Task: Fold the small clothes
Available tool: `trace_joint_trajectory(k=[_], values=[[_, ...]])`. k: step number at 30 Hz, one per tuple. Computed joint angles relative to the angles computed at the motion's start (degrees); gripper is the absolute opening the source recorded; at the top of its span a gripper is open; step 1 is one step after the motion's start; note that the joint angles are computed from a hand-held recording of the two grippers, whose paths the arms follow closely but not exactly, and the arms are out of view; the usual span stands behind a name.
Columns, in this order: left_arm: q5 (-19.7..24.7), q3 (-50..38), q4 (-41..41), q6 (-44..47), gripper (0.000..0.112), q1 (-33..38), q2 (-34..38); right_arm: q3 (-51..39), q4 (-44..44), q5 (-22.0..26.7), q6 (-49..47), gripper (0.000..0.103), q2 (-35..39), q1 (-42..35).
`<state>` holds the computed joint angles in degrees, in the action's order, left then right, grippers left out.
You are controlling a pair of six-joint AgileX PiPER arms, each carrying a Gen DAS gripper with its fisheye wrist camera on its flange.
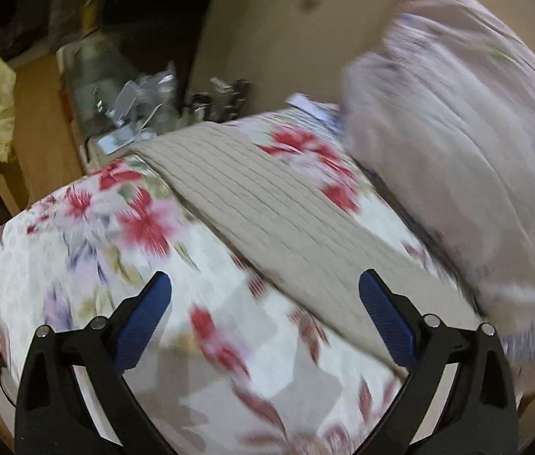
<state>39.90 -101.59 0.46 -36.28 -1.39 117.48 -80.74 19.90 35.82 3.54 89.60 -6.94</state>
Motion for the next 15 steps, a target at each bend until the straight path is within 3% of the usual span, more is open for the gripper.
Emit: trace_joint_trajectory(k=[1, 2, 4, 6, 11, 15], values=[[0.8, -2.0, -1.4, 0.7, 0.094, 1.2, 1.5, -2.4, 0.9, 2.1, -0.1, 0.017, 3.0, 4.7], [2.5, -5.4, -2.4, 0.7, 0.093, 2.3, 3.8, -6.3, 1.9, 6.4, 0.1, 0.032, 7.3, 10.1], [6.3, -12.4, -5.0, 1.8, 0.086, 4.4, 8.4, -10.3, 3.6, 11.0, 1.0, 0.039, 12.6, 17.1], [8.0, -16.1, -7.6, 2.9, 0.08, 5.9, 11.2, -8.2, 4.6, 10.4, 2.3, 0.043, 11.8, 19.9], [10.0, -23.4, -9.9, 4.0, 0.066, 8.2, 15.9, -5.1, -1.3, 11.5, 8.4, 0.052, 10.1, 17.7], [12.6, -29.2, -9.4, 1.5, 0.041, 9.4, 19.3, -1.7, -3.9, 11.4, 13.7, 0.056, 7.5, 13.9]])
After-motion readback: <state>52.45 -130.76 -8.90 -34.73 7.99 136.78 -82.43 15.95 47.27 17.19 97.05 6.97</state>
